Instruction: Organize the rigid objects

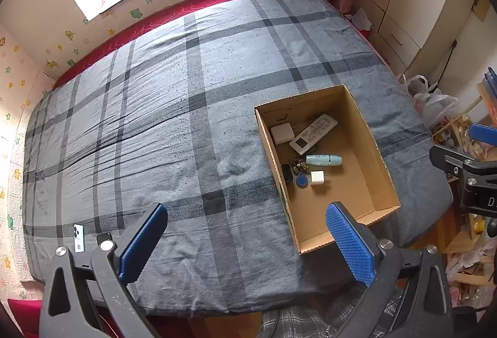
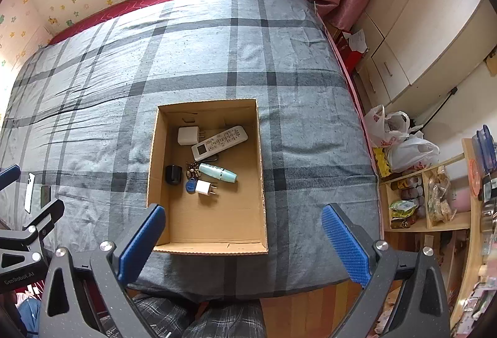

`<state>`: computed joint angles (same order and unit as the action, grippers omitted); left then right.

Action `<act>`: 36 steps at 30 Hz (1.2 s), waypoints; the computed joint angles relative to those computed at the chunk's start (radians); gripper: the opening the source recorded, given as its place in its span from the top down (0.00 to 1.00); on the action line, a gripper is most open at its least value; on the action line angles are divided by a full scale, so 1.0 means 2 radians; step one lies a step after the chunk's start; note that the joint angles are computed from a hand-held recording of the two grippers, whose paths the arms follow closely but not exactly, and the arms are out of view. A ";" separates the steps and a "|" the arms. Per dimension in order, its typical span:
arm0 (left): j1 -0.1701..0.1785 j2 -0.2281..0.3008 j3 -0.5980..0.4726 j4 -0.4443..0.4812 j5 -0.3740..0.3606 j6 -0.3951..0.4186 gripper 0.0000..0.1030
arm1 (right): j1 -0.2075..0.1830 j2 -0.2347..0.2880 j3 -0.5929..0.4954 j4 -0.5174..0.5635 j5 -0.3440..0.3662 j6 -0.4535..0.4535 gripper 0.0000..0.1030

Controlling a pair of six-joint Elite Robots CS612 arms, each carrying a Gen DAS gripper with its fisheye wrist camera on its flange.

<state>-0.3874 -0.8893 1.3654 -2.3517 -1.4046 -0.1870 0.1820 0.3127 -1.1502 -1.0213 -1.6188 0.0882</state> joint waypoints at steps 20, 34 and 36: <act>-0.003 -0.001 -0.001 0.000 -0.012 0.003 0.00 | 0.001 -0.004 0.005 -0.001 0.007 -0.005 0.00; -0.002 0.001 -0.006 0.004 -0.013 0.008 0.00 | -0.001 -0.006 0.013 -0.005 0.016 -0.005 0.00; -0.002 0.002 -0.008 0.005 -0.015 0.006 0.00 | -0.001 -0.006 0.013 -0.005 0.017 -0.007 0.00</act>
